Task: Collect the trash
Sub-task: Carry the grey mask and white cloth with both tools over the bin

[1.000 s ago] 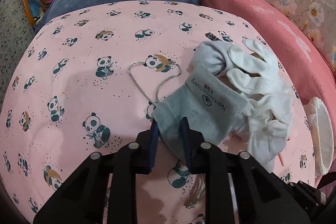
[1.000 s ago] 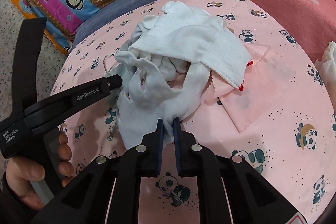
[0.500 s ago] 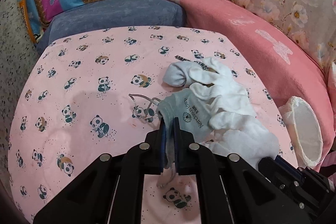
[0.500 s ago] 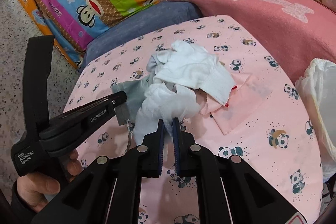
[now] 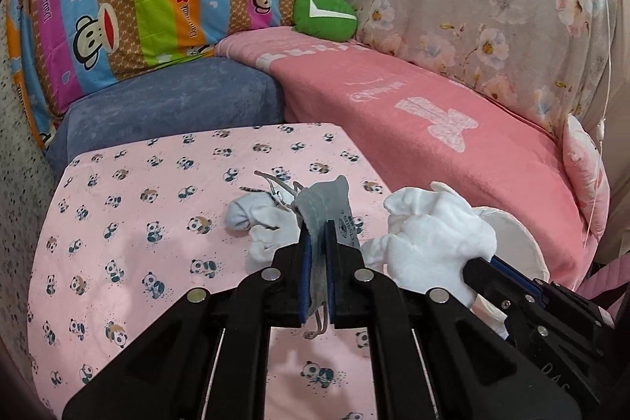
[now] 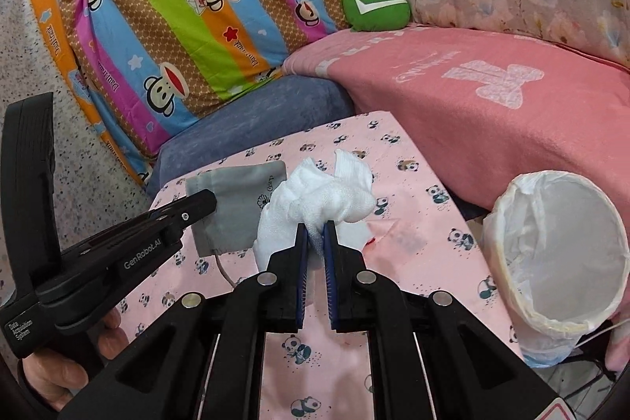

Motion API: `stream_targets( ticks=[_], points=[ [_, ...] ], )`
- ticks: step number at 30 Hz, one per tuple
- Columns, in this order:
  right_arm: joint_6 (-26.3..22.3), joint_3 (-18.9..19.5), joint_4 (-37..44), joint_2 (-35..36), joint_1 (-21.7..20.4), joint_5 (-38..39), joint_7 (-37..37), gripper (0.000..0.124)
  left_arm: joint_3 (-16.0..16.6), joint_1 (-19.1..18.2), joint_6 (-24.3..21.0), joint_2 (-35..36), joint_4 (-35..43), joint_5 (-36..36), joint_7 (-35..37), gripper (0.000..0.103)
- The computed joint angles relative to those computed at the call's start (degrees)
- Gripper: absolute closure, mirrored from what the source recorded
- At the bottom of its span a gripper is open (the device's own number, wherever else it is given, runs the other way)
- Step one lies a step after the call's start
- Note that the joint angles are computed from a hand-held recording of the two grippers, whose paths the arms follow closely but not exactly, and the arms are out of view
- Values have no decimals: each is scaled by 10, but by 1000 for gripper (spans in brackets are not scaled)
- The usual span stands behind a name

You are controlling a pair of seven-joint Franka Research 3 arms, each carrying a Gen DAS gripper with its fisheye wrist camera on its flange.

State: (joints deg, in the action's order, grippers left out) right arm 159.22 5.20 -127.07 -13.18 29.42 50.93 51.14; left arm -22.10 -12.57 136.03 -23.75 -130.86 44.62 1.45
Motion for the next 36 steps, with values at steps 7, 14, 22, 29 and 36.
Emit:
stream_targets(
  ticks=[7,14,22,29,36],
  points=[
    [17,-20,-4,-19,-15,5,-10,114,-10,-8,8,55,63,31,16,97],
    [29,-42,-3,-23,-37,12,-14,114,-7,-34,11,124,134,61,38,97],
    [39,-61,-2,-18,-66,28,-12,115,14,-72,32,197,204,78,65,97],
    [45,-73,1,-5,-95,34,-3,115,31,-104,39,255,261,76,96,97],
    [48,-80,10,11,-120,41,-3,115,51,-127,57,297,303,57,127,97]
  ],
)
